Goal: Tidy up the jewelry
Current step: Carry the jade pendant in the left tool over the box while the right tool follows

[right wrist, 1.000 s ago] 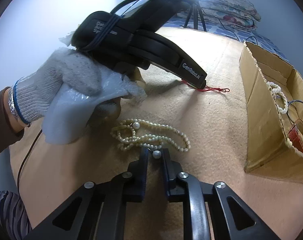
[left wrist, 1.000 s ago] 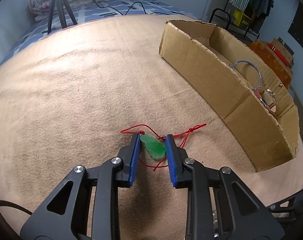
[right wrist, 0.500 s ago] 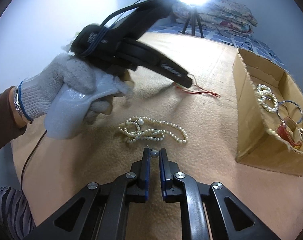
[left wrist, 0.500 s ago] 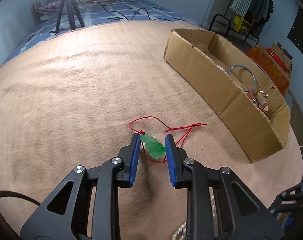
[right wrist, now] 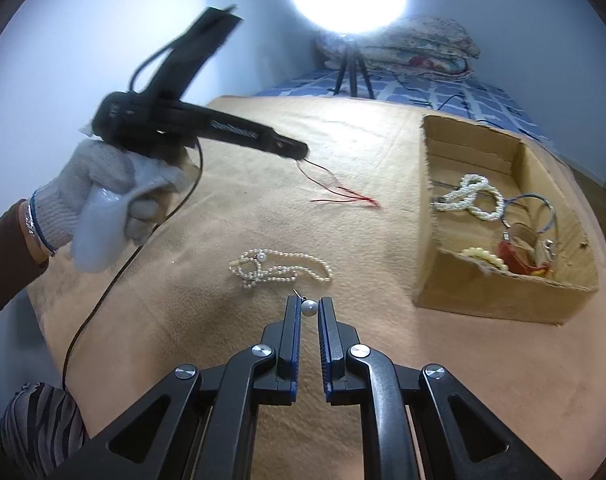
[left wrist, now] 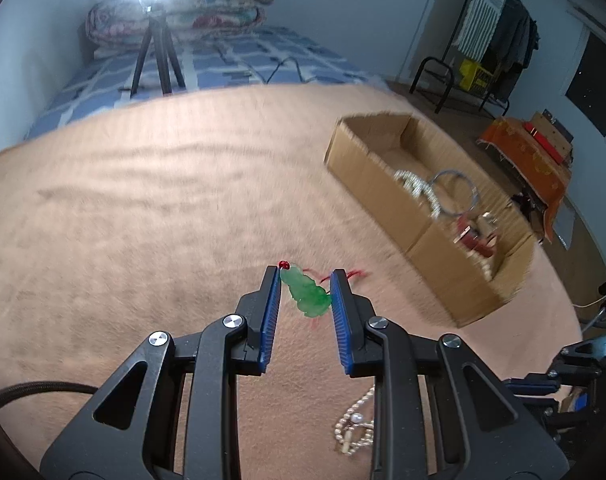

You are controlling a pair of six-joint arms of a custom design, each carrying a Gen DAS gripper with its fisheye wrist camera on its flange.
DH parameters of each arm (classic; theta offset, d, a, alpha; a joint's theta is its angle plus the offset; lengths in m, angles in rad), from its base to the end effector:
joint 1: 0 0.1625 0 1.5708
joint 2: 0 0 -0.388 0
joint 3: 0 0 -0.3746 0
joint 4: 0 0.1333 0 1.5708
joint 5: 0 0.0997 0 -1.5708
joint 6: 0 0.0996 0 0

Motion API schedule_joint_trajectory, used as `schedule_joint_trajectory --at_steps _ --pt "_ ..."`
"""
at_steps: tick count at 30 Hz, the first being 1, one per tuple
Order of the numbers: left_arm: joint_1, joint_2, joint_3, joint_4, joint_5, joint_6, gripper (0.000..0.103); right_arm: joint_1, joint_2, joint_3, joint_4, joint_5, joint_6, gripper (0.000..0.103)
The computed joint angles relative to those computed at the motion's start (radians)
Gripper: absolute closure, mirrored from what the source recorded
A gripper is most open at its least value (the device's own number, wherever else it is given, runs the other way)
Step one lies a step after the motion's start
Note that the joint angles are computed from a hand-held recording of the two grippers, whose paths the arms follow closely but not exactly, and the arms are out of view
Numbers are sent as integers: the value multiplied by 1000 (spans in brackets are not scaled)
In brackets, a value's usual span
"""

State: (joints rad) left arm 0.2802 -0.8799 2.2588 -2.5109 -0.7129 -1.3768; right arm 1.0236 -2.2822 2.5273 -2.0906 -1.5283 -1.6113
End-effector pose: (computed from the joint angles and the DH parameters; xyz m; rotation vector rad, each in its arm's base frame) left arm -0.3087 -0.3059 -0.0075 0.1394 2.3788 -0.9297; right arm -0.0038 -0.2706 0.2968 1.4833 -2.5029 0.2443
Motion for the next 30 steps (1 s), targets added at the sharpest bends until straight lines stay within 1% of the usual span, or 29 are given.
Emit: schedule_joint_trajectory --at_steps 4,8,14,19,22,28,30 --pt "-24 -35 -31 63 27 11 79 -20 -15 -30 29 30 8 97" --pt "-40 -48 -75 104 46 38 79 -51 -30 -65 63 68 5 97" --pt "-43 -36 -162 125 82 127 79 -82 -34 -116 90 116 14 97" --pt "-23 5 -243 70 107 234 79 -102 -20 -156 92 153 21 97" --pt "-2 43 -303 26 123 319 79 -96 3 -183 81 169 43 97" --pt "50 132 -411 -71 122 461 79 -58 60 -219 24 186 97 97" --pt "68 155 -436 -97 117 491 79 -43 79 -226 7 187 111 97"
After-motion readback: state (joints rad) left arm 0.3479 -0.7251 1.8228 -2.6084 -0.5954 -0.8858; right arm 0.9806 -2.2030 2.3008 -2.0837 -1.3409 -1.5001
